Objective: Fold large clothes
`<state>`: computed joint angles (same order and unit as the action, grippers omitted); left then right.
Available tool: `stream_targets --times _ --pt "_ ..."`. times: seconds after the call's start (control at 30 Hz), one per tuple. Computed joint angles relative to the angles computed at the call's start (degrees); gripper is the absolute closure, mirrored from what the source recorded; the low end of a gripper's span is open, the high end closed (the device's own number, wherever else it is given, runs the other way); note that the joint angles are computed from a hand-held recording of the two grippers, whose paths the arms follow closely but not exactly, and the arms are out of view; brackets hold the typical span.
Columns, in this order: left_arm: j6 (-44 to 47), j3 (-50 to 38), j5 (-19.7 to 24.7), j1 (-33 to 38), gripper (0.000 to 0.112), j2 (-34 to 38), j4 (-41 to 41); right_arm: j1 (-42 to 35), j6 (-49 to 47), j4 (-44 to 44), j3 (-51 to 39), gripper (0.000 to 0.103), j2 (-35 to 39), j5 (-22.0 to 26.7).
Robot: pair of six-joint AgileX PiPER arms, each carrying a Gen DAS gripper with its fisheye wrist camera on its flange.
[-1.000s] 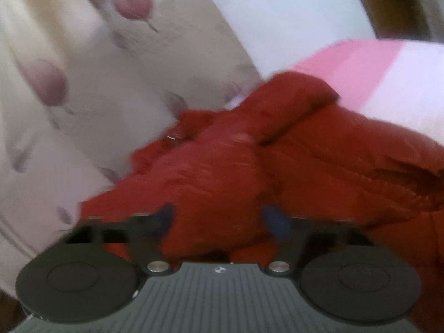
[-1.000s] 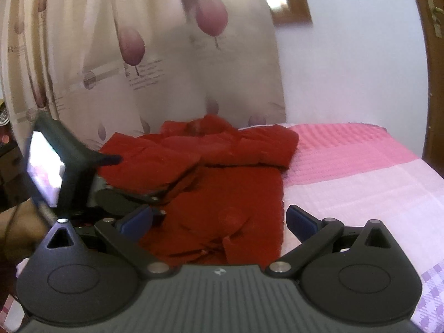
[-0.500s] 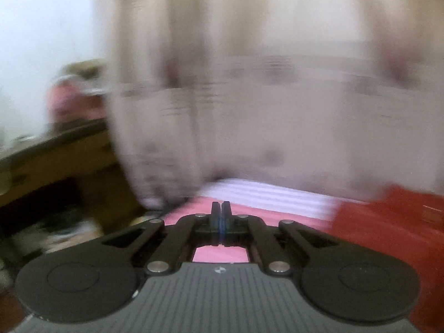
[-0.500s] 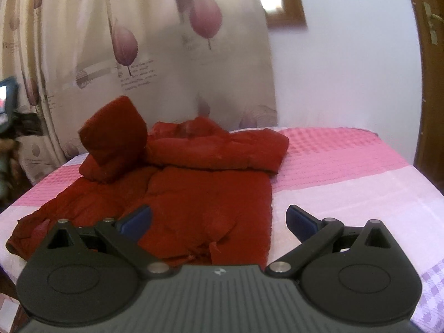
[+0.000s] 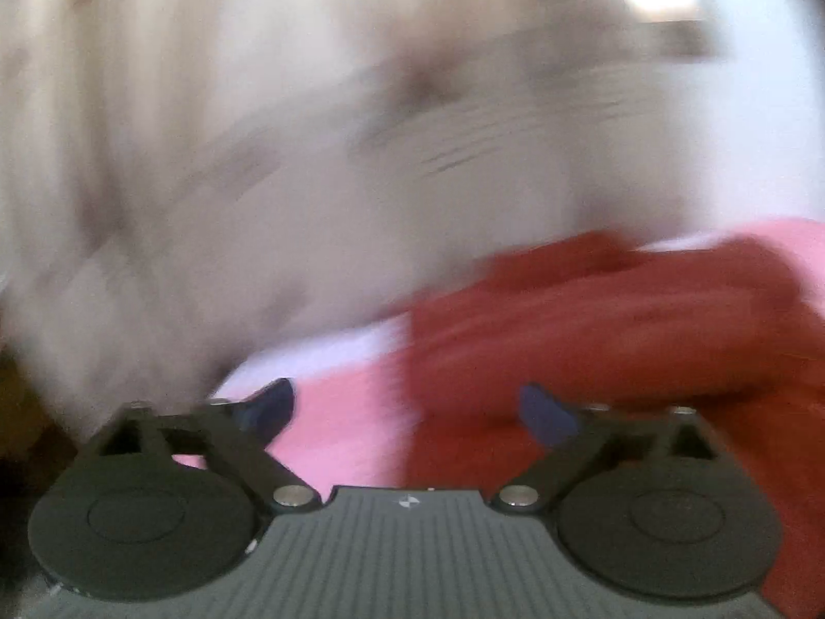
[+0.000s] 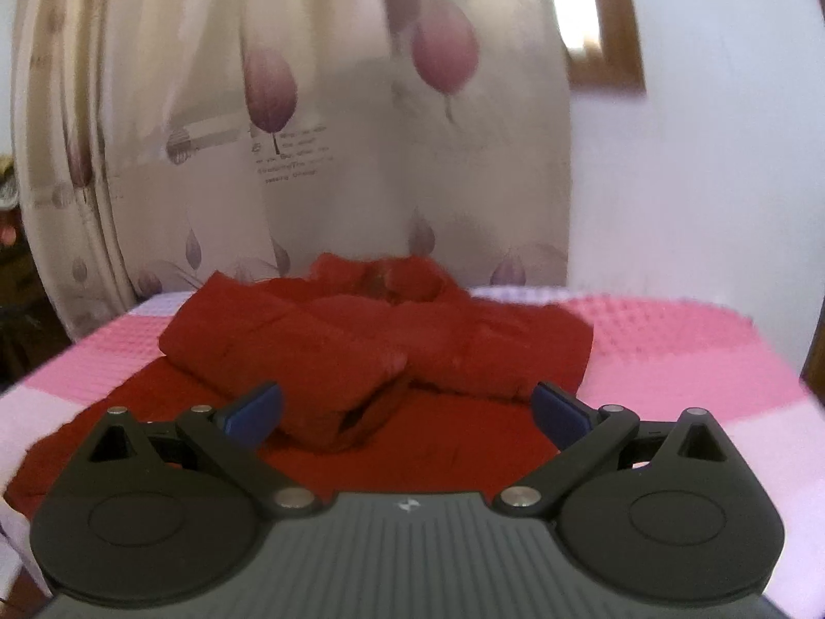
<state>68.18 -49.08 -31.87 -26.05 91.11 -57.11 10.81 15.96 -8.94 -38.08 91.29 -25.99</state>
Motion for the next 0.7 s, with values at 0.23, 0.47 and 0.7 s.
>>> stream_targets --times 0.23,0.47,0.7 --pt "16.5 -12.8 -6.9 -13.6 0.015 23.0 13.8 -3.9 1.6 -1.3 4.1 0.0 -1.6 -0.9" --pt "33.4 -35.8 6.6 -7.8 0.1 36.0 -5.8 -10.7 12.6 -13.1 4.3 0.0 -1.2 -2.0" --pt "9.3 -31.8 -6.9 3.2 0.1 23.5 -23.1 -9.9 15.7 -17.4 -1.2 0.0 2.4 0.6"
